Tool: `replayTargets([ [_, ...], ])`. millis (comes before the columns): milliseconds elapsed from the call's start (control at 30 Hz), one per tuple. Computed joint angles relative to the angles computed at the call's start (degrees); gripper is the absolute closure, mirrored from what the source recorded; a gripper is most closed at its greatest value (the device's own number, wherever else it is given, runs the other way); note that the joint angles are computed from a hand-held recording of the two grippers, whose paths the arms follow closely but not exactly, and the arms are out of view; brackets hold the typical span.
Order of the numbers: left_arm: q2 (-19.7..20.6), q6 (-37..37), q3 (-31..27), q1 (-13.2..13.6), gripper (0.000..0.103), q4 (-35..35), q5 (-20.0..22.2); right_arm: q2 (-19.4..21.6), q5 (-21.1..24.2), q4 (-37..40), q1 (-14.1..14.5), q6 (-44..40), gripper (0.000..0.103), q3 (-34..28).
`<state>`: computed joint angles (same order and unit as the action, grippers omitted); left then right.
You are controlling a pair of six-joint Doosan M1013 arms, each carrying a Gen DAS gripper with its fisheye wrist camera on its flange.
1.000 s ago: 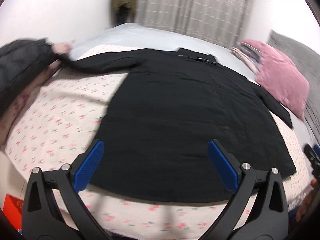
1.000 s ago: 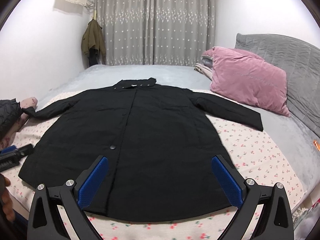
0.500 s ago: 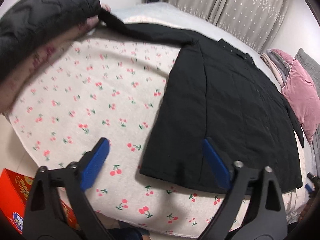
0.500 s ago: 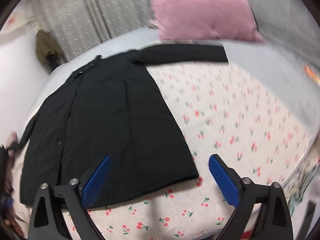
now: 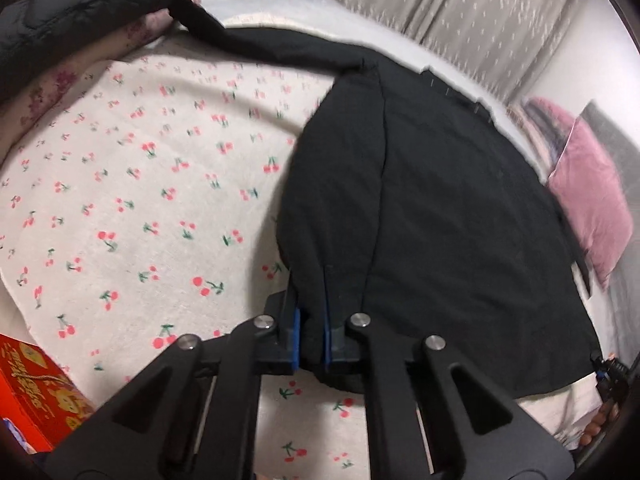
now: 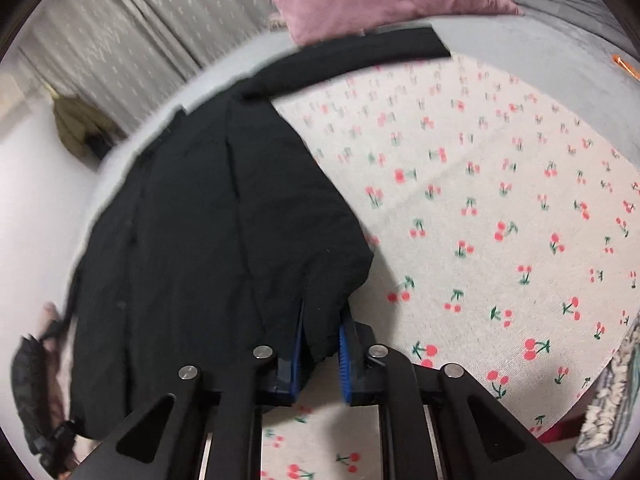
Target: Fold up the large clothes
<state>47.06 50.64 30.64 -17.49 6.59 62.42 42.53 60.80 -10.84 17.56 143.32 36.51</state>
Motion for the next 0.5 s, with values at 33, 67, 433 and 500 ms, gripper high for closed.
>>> replayTargets([
  [33, -0.75, -0.15, 0.98, 0.04, 0.094, -0.05, -1.06, -0.6, -1.61, -1.08, 0.28, -0.45, 0.091, 0.58],
  [67, -1.61, -0.05, 1.99, 0.14, 0.094, -0.48, -1.92, -1.37, -3.1, -1.98, 0.56, -1.12, 0.091, 1.47],
  [433, -7.01, 0.06, 9.08, -0.84, 0.095, 2.48, -5.8, -9.76, -13.06, -12.72, 3.05, 2.79, 0.093, 12.63],
  [500, -5.61, 0.42, 7.28, -0.82, 0.095, 2.99, -3.0, -8.12, -9.41, -12.73, 3.21, 1.1, 0.093, 10.0],
])
